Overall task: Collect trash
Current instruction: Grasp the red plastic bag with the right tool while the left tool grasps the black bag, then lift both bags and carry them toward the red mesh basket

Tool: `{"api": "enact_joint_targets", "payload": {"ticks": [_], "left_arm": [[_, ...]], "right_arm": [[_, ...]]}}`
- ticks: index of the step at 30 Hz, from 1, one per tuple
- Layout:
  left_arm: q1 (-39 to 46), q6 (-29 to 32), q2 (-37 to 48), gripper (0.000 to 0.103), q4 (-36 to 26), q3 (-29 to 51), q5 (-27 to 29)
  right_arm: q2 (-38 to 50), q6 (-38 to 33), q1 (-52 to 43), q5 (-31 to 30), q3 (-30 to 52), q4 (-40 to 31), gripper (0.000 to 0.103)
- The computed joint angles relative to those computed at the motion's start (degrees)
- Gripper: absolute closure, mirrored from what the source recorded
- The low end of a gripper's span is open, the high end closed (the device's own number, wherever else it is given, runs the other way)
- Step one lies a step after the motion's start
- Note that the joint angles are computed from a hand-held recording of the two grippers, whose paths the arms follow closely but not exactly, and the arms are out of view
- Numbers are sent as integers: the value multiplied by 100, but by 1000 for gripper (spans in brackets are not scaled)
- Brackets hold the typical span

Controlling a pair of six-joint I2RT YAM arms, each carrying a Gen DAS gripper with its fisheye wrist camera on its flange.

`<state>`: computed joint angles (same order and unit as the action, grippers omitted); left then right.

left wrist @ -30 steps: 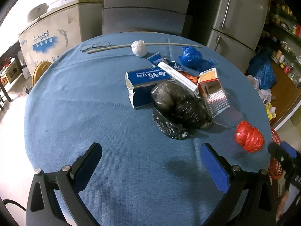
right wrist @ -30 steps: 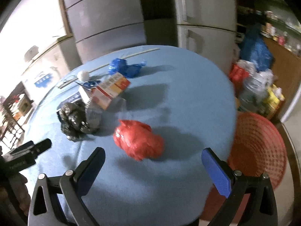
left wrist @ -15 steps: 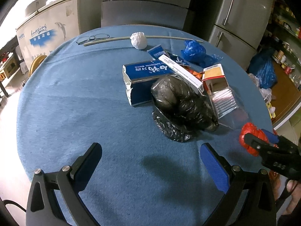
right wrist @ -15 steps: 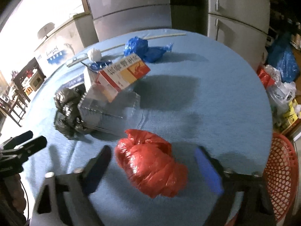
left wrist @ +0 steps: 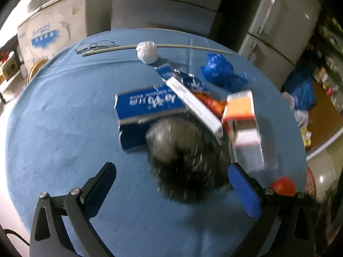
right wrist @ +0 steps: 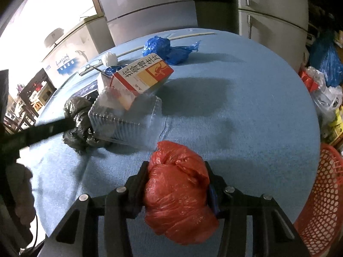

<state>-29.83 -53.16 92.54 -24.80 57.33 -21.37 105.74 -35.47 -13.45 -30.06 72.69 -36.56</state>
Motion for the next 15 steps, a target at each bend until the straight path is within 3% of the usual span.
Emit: {"api": "enact_joint_targets", "payload": {"ticks": [7,8,10,15], "left_arm": [[414,-336,870,1,-252,780,397],[419,-355,935,6,-236,782,446],[384,-286,936,47,-66,689,358],[412,-104,625,55,159,349,617]], "right_arm": [[22,-6,-49,-91,31,-61,53],[28,-15,-56,-101,40,-76,53],[42,-34,-72,-121,52,-95,53],[67,9,-91,-164,80,-115,53]]}}
